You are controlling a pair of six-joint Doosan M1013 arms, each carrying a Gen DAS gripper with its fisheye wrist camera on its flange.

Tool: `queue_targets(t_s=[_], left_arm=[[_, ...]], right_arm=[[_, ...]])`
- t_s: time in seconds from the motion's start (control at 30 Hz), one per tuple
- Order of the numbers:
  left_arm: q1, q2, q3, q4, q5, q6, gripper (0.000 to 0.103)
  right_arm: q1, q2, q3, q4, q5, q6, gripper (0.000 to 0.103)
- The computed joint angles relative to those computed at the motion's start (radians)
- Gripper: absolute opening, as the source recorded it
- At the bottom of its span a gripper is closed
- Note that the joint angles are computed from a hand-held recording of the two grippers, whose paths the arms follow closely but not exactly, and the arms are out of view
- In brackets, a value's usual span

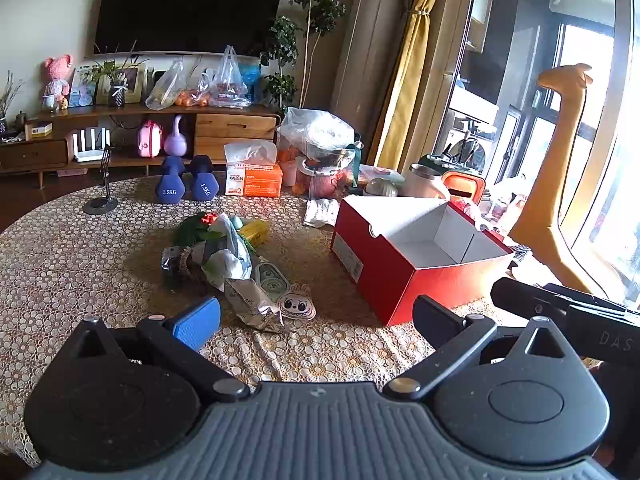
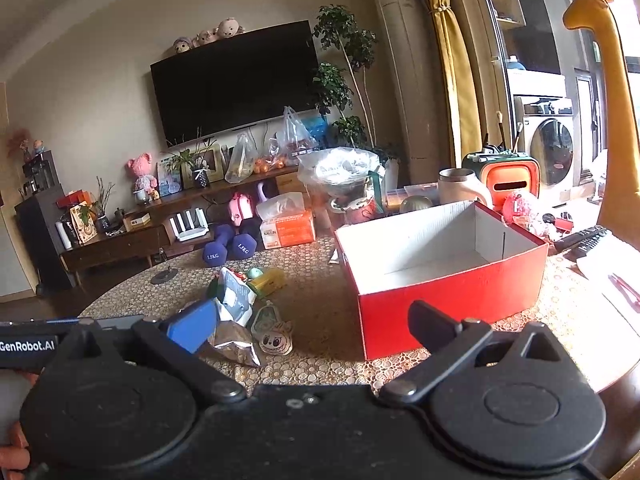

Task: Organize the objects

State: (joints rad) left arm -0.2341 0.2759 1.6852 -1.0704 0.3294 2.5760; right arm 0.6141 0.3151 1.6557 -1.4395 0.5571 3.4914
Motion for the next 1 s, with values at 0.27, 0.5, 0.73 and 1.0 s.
queue_targets(t_s=[0.27,0.5,0.73,1.0], left_arm=[[0.001,0.012,-0.008,0.017,-0.015,-0.014,0.103],[0.016,0.05,-0.051,0.123,0.008,-0.15,0.103],[0.025,0.124,-0.14,0.276,0.01,-0.272,0.102],[0.022,0.23,-0.278,0.461,0.102,-0.431,0.102]], right_arm=[[-0.01,0.021,-0.032,0.093,-0.081,-0.181,0.102],[-0.028,0.056,-0.087,0.227,-0.165,-0.429,0.102],[-0.068,0.121,-0.177,0.564,-0.199,-0.875,0.094],[-0.125,0.216,-0.301,1.042,-0.141,-1.41,0.081]])
